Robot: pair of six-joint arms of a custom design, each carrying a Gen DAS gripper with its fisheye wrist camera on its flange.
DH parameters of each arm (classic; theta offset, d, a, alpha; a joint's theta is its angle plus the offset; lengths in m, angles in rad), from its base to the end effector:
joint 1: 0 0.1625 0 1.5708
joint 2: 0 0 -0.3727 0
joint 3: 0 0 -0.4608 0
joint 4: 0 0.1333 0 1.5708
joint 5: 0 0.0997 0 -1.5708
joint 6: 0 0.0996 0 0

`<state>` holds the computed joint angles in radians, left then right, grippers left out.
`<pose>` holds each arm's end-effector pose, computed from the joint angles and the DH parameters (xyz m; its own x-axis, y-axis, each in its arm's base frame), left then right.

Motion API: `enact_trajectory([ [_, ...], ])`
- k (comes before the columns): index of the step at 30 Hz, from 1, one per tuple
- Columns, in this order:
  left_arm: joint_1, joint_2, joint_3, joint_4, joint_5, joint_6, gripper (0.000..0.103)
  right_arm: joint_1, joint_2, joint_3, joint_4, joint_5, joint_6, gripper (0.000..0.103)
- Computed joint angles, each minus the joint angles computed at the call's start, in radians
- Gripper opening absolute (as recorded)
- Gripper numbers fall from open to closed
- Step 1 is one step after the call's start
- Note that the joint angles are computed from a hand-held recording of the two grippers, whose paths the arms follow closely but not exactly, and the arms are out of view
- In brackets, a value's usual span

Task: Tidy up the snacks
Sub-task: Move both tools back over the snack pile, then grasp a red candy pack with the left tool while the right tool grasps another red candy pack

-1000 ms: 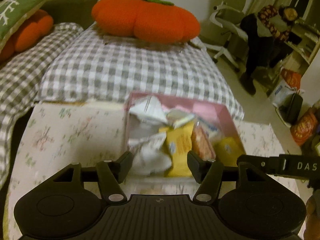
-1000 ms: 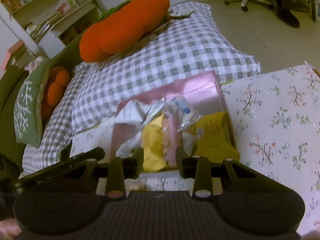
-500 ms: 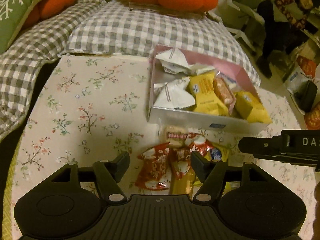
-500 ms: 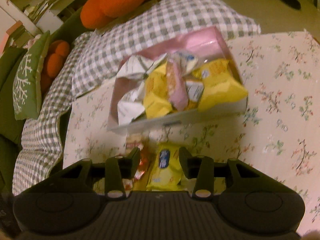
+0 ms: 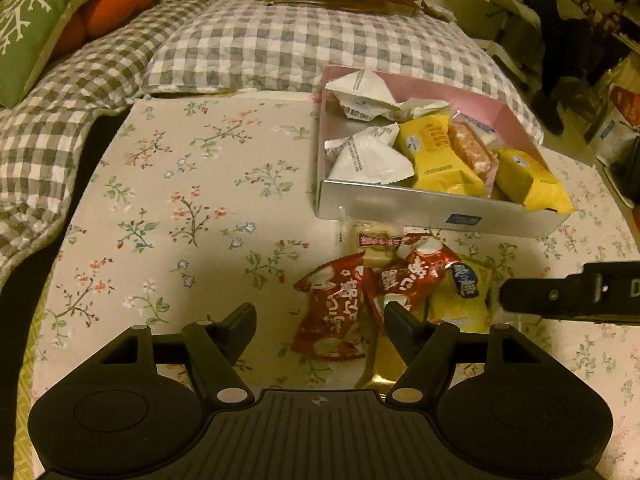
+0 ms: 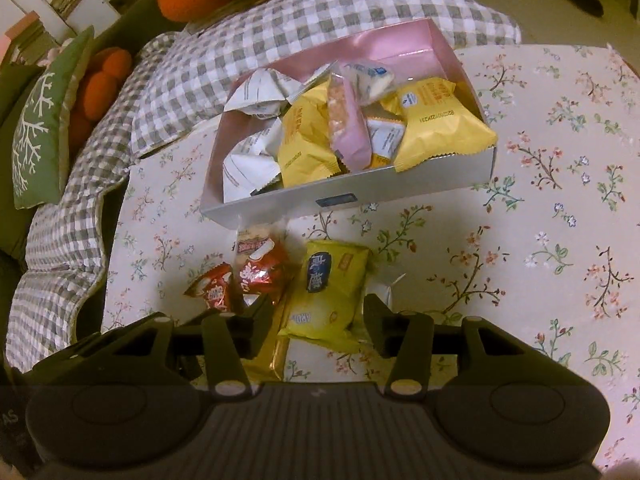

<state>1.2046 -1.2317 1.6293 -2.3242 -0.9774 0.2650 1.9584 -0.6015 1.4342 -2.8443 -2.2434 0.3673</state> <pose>-0.0638 -0.6942 0.2929 -0.7265 0.3402 -0.5971 0.5449 0.8145 -0.1989 0.3459 -0.6589 0.0046 -0.8924 0.2544 0.3727 -0.0229 0.7993 -0.6005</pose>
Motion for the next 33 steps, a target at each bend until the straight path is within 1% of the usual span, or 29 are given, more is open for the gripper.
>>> enact_trajectory([
  [3,0.004,0.009,-0.007,0.009,0.004,-0.004,0.072,-0.005,0.001,-0.001,-0.003,0.007,0.015,0.049],
  [6,0.004,0.017,-0.006,-0.009,0.020,0.008,0.072,-0.009,0.008,-0.010,-0.003,0.024,0.018,0.049],
  [17,0.013,0.041,-0.012,-0.005,0.035,0.021,0.072,-0.019,0.092,-0.119,-0.035,0.090,-0.047,0.049],
  [22,0.015,0.051,-0.012,-0.022,0.034,0.051,0.072,-0.024,0.149,-0.197,0.014,0.079,-0.069,0.049],
  [23,0.015,0.054,-0.012,-0.026,0.040,0.056,0.072,-0.026,0.156,-0.205,0.028,0.078,-0.067,0.046],
  [24,0.016,0.056,-0.012,-0.030,0.040,0.062,0.070,-0.028,0.163,-0.213,0.041,0.076,-0.066,0.044],
  [25,0.016,0.058,-0.011,-0.037,0.039,0.070,0.070,-0.029,0.169,-0.218,0.046,0.074,-0.071,0.038],
  [28,0.018,0.062,-0.014,-0.041,0.036,0.078,0.067,-0.028,0.175,-0.220,0.044,0.068,-0.089,0.032],
  [30,0.019,0.064,-0.015,-0.039,0.033,0.076,0.061,-0.025,0.173,-0.216,0.038,0.060,-0.100,0.032],
  [31,0.019,0.064,-0.017,-0.031,0.029,0.073,0.059,-0.023,0.174,-0.216,0.035,0.054,-0.103,0.031],
  [33,0.020,0.063,-0.017,-0.024,0.024,0.071,0.051,-0.022,0.166,-0.206,0.025,0.053,-0.099,0.030],
])
